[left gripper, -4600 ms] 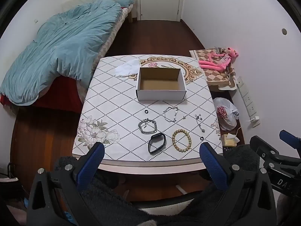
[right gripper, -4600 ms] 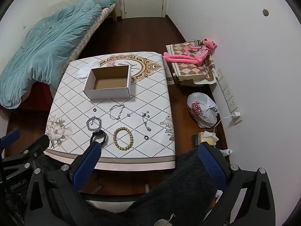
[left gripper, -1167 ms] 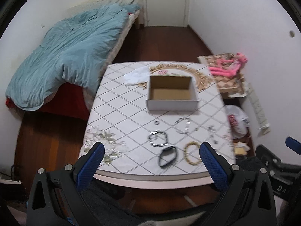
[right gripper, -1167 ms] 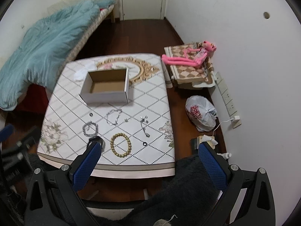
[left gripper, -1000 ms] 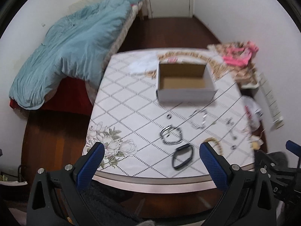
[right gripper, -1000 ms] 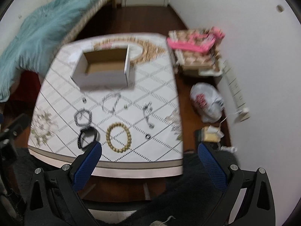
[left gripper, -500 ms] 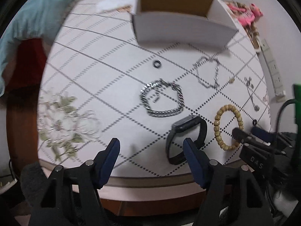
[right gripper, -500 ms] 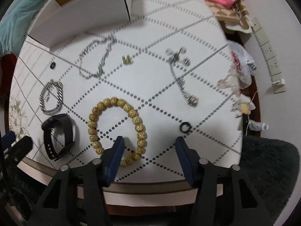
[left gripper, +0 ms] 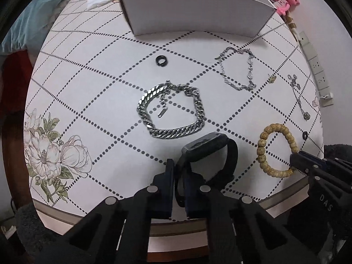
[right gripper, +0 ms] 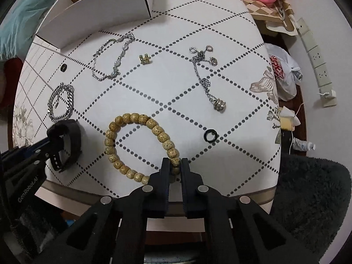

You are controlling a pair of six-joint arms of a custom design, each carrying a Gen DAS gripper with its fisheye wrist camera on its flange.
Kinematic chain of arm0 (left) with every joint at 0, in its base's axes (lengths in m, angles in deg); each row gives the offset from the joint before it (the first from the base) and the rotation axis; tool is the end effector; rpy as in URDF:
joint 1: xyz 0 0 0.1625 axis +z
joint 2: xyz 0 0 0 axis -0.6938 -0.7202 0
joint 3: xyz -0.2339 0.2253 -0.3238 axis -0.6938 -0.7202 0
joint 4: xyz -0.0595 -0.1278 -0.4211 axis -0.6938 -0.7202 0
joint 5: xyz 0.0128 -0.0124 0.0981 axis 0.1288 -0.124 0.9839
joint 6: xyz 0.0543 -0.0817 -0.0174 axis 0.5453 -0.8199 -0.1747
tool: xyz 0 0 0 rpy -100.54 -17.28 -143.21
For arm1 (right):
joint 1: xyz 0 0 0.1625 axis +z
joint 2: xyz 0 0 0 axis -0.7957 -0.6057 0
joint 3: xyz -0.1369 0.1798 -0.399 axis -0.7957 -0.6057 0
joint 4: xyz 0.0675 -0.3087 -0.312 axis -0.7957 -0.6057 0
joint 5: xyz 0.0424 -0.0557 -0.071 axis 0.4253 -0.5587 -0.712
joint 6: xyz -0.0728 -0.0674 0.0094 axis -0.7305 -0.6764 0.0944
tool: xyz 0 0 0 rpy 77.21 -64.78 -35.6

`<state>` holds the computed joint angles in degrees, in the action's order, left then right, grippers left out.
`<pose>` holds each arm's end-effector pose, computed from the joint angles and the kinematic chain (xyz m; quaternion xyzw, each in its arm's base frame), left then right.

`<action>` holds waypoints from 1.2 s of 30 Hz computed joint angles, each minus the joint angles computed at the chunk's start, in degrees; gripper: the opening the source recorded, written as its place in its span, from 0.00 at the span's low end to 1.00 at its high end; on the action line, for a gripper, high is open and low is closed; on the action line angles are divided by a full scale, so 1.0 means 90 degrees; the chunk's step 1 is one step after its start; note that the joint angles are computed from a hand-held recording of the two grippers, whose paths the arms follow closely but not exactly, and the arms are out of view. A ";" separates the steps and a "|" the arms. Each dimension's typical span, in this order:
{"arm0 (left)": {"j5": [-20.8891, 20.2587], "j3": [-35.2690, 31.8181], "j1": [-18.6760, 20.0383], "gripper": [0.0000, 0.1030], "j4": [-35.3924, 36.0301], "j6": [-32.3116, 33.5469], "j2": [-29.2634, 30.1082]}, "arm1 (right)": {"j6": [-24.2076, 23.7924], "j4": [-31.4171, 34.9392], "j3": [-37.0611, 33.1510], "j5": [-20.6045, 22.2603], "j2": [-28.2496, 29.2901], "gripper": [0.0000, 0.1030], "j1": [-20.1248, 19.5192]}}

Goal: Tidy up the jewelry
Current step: 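Grasp the black watch band with the left gripper while the right grasps the wooden bead bracelet, then carry both into the cardboard box and open both grippers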

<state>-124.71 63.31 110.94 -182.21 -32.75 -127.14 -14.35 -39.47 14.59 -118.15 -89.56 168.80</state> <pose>-0.0097 -0.5384 0.2957 -0.1581 0.9111 -0.1217 0.3607 0.3722 -0.5900 -0.0824 0.2113 -0.9142 -0.0744 0.3378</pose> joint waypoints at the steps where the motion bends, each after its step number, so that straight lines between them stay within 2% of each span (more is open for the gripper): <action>1: 0.0034 0.0071 -0.0034 0.04 0.0016 -0.0068 -0.0088 | -0.0010 0.0031 -0.0034 -0.0054 0.0028 0.11 0.0013; 7: 0.0161 0.0377 -0.0133 0.03 -0.0002 -0.0248 -0.0464 | -0.0188 -0.0313 -0.0033 -0.0299 0.0149 0.10 0.0205; 11: 0.0211 0.0532 -0.0339 0.02 0.0196 -0.0443 -0.0896 | 0.0033 -0.0371 -0.0038 0.0179 0.0085 0.09 0.0273; 18: 0.0516 0.0471 -0.0726 0.02 0.0391 -0.0466 -0.1628 | -0.0304 -0.0661 -0.0311 0.0968 -0.0154 0.09 0.0501; 23: 0.0817 -0.0110 -0.0808 0.02 0.0157 -0.0074 -0.1402 | -0.0685 -0.0664 -0.0867 0.1354 -0.0124 0.09 0.0691; 29: 0.0956 -0.0707 -0.0533 0.02 -0.0454 0.0729 -0.1069 | -0.1053 -0.0442 -0.2071 0.1723 0.0297 0.09 0.0752; 31: 0.0929 -0.1010 -0.0361 0.02 -0.0612 0.0973 -0.0832 | -0.1160 -0.0304 -0.2607 0.1758 0.0566 0.09 0.0749; 32: 0.0867 -0.1229 -0.0260 0.02 -0.0866 0.1154 -0.0493 | -0.1207 -0.0153 -0.2971 0.1775 0.0762 0.09 0.0754; 36: 0.0510 -0.1760 0.0150 0.02 -0.0984 0.1557 -0.0088 | -0.1311 0.0482 -0.4167 0.1739 0.1476 0.09 0.0685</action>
